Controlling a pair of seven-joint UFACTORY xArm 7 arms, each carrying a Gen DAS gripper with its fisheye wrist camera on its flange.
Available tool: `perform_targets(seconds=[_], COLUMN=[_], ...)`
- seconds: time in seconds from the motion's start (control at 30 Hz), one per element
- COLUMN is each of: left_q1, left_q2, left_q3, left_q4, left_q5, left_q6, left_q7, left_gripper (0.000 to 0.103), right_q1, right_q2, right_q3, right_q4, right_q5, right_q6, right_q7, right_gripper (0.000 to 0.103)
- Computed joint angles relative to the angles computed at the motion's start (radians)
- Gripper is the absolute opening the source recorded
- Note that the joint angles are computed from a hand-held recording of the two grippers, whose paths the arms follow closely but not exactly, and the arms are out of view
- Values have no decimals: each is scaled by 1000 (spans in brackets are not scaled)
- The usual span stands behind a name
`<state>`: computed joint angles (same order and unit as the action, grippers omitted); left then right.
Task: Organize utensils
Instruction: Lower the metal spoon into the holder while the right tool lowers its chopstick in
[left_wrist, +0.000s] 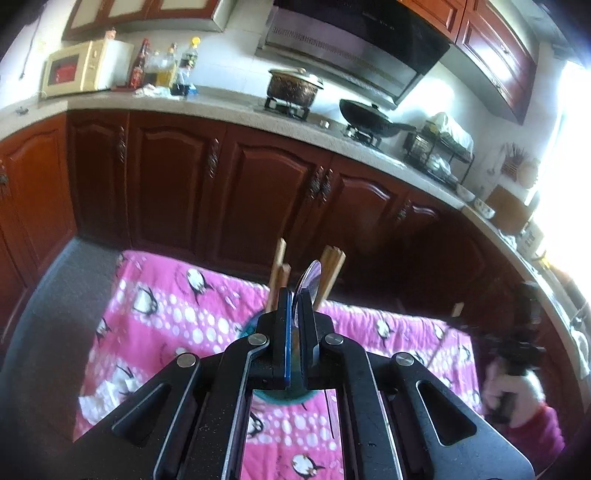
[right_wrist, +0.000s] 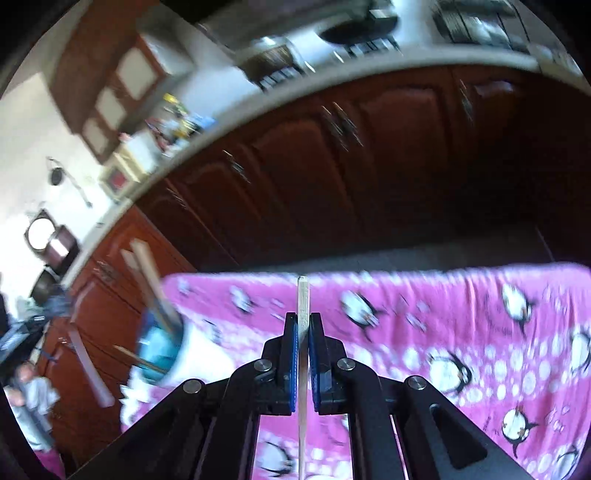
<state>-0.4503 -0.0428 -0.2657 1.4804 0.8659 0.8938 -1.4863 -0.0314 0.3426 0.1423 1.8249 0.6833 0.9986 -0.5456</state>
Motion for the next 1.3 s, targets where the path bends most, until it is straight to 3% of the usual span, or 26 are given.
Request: perform_targets(seconds=[0.17,0.37,0.73,1.0,1.3], left_q1=[-4,-4,-37,-51,-79], left_q2=[21,52,167,180,183], left_q3=[-1,30,98,124,116], left_q4=[50,64,119,70,46], left_q5=[68,106,156,142,156], left_q6=[99,132,157,123,137], left_q7=[16,14,36,10,0], left_gripper=[2,2,2,2,2], right_q1=[6,65,218,263,250], right_q2=[-53,-40,68,78,49], right_q3=[26,51,100,125,126], right_q4=[47,154,231,132,17], right_q5=[82,132,18,-61,-58], right_q6=[16,-2,-181,-287,-284], right_q7=[-59,-54,-11,-61,-81], right_gripper=[5,5,5,5,5])
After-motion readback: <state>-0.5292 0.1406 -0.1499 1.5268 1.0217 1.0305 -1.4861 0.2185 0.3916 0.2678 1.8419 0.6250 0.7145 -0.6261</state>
